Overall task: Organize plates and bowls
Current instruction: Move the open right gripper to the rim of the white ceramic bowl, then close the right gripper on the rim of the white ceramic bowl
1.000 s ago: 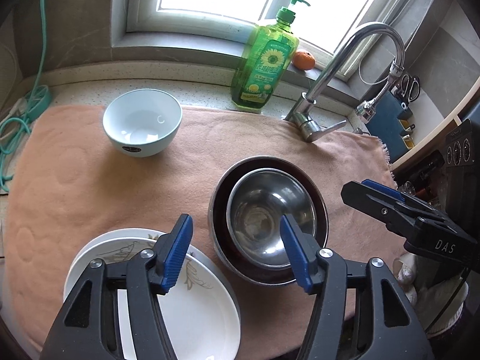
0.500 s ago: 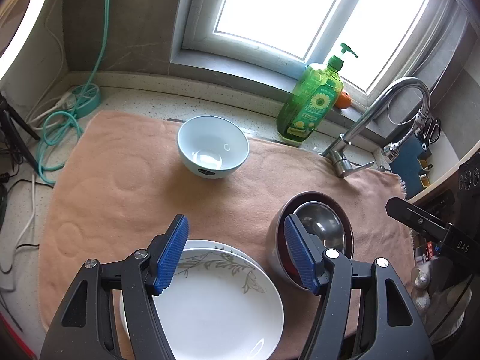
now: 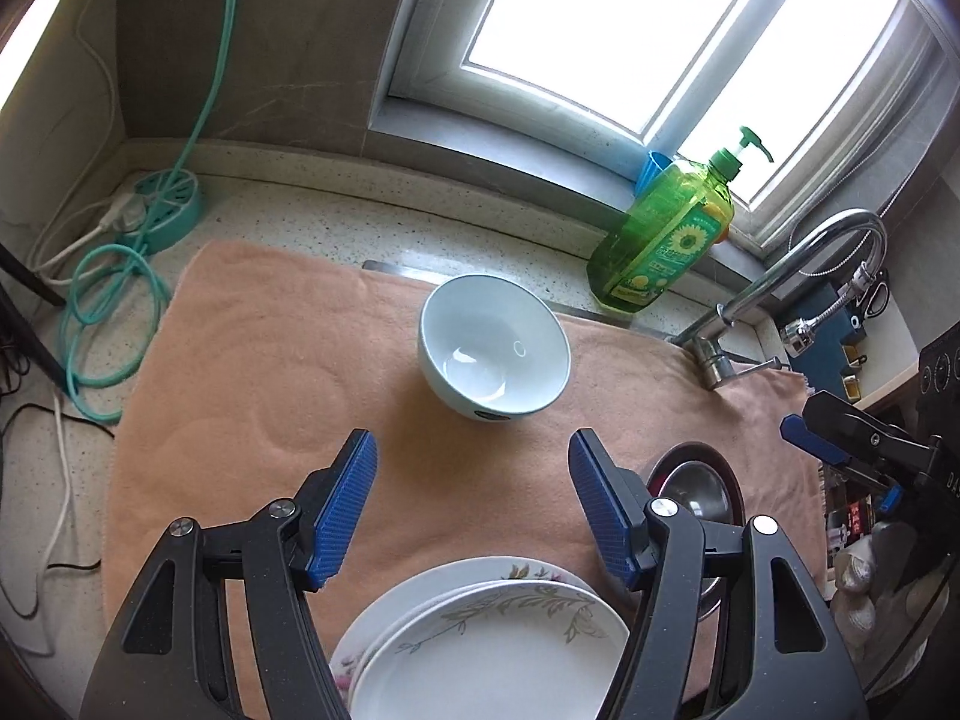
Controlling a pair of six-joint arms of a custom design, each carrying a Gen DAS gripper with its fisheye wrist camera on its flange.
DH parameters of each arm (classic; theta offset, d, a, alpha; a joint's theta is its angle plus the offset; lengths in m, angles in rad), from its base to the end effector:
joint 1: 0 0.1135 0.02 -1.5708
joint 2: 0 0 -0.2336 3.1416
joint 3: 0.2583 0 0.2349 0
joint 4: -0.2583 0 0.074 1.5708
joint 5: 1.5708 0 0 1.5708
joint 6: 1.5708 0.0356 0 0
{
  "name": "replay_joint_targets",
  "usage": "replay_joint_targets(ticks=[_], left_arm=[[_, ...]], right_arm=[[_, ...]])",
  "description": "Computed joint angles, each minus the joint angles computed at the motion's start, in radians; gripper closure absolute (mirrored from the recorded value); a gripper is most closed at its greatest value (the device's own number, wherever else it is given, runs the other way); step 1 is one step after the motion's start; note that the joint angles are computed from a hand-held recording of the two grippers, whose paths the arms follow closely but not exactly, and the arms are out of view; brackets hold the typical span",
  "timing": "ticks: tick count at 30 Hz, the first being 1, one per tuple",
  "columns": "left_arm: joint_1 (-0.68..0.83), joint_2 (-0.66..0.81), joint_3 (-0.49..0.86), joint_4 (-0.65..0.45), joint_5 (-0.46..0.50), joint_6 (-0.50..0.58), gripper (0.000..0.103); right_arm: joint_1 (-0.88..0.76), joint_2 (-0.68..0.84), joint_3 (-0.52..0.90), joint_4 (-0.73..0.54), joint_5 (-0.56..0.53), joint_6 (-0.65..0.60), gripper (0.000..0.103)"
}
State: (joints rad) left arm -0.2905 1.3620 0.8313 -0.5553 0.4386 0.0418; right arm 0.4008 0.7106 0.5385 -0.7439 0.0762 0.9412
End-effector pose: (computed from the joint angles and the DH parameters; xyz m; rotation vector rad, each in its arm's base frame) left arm 0.2326 -0.0853 0.1848 0.5801 2.5793 -0.6648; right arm 0.1333 0.0535 0.1992 0.7110 2.4435 0.4614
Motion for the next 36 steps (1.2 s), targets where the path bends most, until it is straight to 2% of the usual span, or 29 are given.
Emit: replay_joint_targets(ticks=[6, 10, 12, 16, 17, 21, 22, 23, 28, 33, 36], left_arm=[[0.021, 0.153, 0.106, 0.005, 0.039, 0.048, 0.039], [0.036, 0.265, 0.183, -0.001, 0.068, 0.06, 0.04], [0.042, 0.318, 0.221, -0.008, 0.079, 0.066, 0.045], [0.049, 0.402, 0.283, -0.031, 0.114, 0.068, 0.06], [0.049, 0.417, 0.294, -0.034, 0.12, 0.067, 0.062], [0.047, 0.473, 0.333, -0.043, 0.145, 0.055, 0.071], [0.046, 0.486, 0.342, -0.045, 0.145, 0.051, 0.073], [0.044, 0.497, 0.348, -0.044, 0.146, 0.046, 0.073], [0.037, 0.536, 0.377, -0.044, 0.148, 0.041, 0.075], [0.036, 0.579, 0.406, -0.041, 0.143, 0.035, 0.075], [0.027, 0.595, 0.417, -0.042, 0.136, 0.038, 0.082]], right_arm=[[-0.056, 0.235, 0.031, 0.183, -0.064, -0.02, 0.009], [-0.095, 0.368, 0.047, 0.275, -0.11, -0.017, 0.017], [-0.128, 0.42, 0.04, 0.328, -0.151, -0.01, 0.019], [-0.177, 0.542, 0.049, 0.404, -0.209, 0.0, 0.039], [-0.189, 0.569, 0.049, 0.426, -0.227, 0.0, 0.042], [-0.2, 0.672, 0.079, 0.454, -0.223, -0.014, 0.048], [-0.204, 0.696, 0.085, 0.461, -0.224, -0.015, 0.052], [-0.211, 0.715, 0.087, 0.474, -0.234, -0.013, 0.057], [-0.218, 0.79, 0.105, 0.504, -0.237, -0.023, 0.06], [-0.225, 0.86, 0.127, 0.523, -0.246, -0.033, 0.07], [-0.227, 0.897, 0.141, 0.535, -0.254, -0.037, 0.075]])
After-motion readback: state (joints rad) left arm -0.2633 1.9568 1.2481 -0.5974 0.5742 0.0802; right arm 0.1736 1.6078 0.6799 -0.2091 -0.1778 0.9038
